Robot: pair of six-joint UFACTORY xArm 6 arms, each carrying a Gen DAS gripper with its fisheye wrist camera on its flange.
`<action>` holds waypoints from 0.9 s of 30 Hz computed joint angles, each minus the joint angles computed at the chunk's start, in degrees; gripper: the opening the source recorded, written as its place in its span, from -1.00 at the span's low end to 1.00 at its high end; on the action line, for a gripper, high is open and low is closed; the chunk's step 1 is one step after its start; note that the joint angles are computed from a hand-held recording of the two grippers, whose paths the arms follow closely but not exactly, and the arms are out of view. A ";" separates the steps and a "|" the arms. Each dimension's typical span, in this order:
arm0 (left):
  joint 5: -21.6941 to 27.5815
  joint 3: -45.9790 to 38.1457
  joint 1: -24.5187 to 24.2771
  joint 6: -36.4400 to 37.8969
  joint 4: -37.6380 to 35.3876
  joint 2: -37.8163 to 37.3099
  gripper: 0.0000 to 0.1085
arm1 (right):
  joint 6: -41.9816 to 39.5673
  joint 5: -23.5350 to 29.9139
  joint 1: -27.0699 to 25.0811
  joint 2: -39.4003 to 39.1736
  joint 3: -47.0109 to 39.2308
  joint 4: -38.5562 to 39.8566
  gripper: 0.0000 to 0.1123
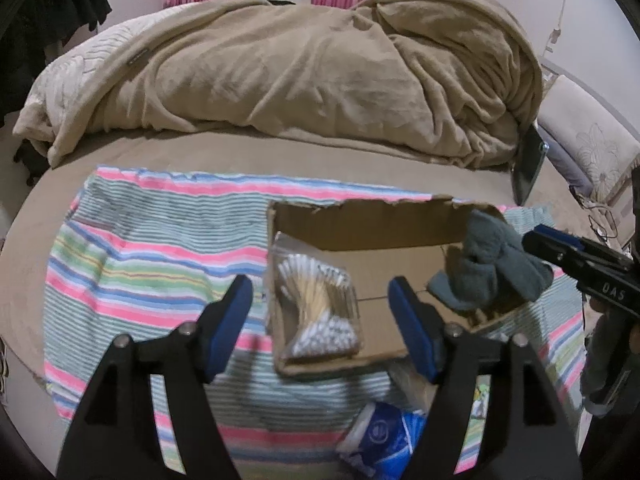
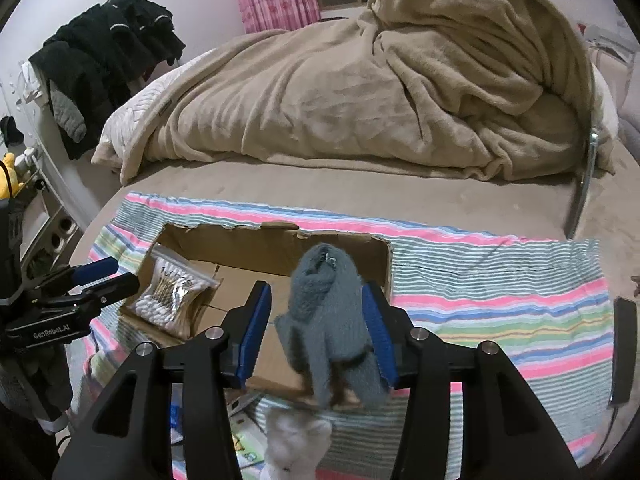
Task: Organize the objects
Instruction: 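Carry the swab bag with the left gripper into the box while the right gripper drops the gloves in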
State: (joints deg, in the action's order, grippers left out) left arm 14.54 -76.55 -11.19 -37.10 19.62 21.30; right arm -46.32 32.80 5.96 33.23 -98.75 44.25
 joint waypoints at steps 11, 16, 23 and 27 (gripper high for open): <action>-2.01 9.00 -0.04 -5.43 5.37 -8.43 0.35 | -3.46 -3.50 -0.10 -9.53 11.33 3.29 0.04; -2.67 11.98 -0.47 -6.38 6.04 -11.02 0.37 | -4.74 -4.52 -0.18 -12.95 15.49 4.58 0.05; -3.09 15.31 -1.46 -9.08 7.97 -13.64 0.44 | -6.15 -5.23 -0.23 -17.05 20.47 5.83 0.08; -3.33 17.06 -2.43 -8.25 6.22 -14.46 0.47 | -6.89 -5.04 -0.45 -18.61 22.88 6.67 0.12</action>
State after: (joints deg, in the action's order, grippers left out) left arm 11.22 -59.49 -13.62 -45.35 25.84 6.84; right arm -53.22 27.76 5.51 14.61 -75.88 50.92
